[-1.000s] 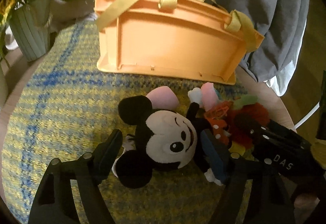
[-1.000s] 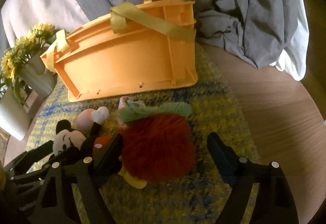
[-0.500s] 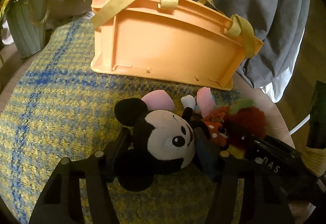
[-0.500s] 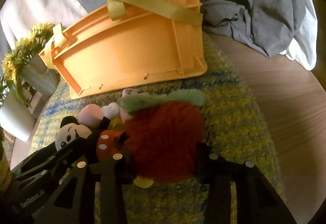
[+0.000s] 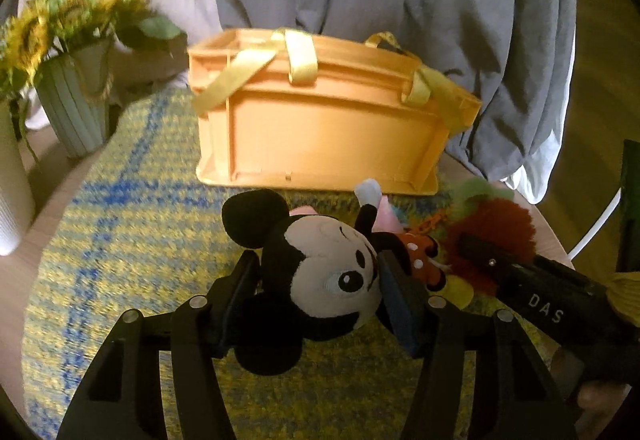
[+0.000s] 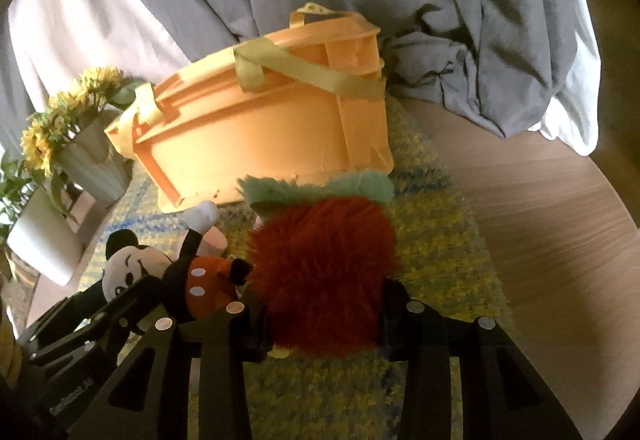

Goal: Organize soft objects
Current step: 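Grasp the Mickey plush with the left tool while the right tool grasps the red plush, then lift both plushes over the orange crate and open both tools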

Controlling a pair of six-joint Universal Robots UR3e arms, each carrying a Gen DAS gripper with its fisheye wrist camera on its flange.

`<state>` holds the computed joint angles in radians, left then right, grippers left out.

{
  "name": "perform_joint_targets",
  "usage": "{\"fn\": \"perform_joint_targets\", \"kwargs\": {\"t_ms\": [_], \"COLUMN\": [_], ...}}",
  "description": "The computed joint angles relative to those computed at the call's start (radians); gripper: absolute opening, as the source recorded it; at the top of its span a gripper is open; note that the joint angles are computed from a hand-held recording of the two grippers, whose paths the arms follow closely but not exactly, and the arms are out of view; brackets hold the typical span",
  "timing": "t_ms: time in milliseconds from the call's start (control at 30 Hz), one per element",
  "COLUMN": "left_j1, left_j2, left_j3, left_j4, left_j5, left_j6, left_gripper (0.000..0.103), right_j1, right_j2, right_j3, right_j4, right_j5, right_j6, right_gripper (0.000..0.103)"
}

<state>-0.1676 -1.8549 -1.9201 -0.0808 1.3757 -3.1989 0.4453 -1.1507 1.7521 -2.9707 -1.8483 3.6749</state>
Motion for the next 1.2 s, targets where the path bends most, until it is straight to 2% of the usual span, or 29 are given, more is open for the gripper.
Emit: {"fn": "perform_joint_targets", "kwargs": {"t_ms": [367,800,1200], "left_j1": [-0.022,-0.018,0.016], "left_j2": [0.095,0.200,0.213], "left_j3": [-0.012,0.004,0.073], "left_j4": [0.028,0.038,0.039], "left_j5": [0.068,0.116,0.089], "left_j6": [0.003,-0.020,-0.005], "left_gripper": [0.059,0.059,0.059], "right_j1": [0.046,0.096,0.121], "right_j2": [-0.074,-0.119,-0.097], "right_j3": [-0.016,-0.096,-0.213], "right_j4": [0.054,0.049,0.042], "right_j5": [-0.113,-0.203,-0.255], "right_j6": [0.022,-0.030,-0.069], "right_gripper": [0.039,0.039,0.039]}}
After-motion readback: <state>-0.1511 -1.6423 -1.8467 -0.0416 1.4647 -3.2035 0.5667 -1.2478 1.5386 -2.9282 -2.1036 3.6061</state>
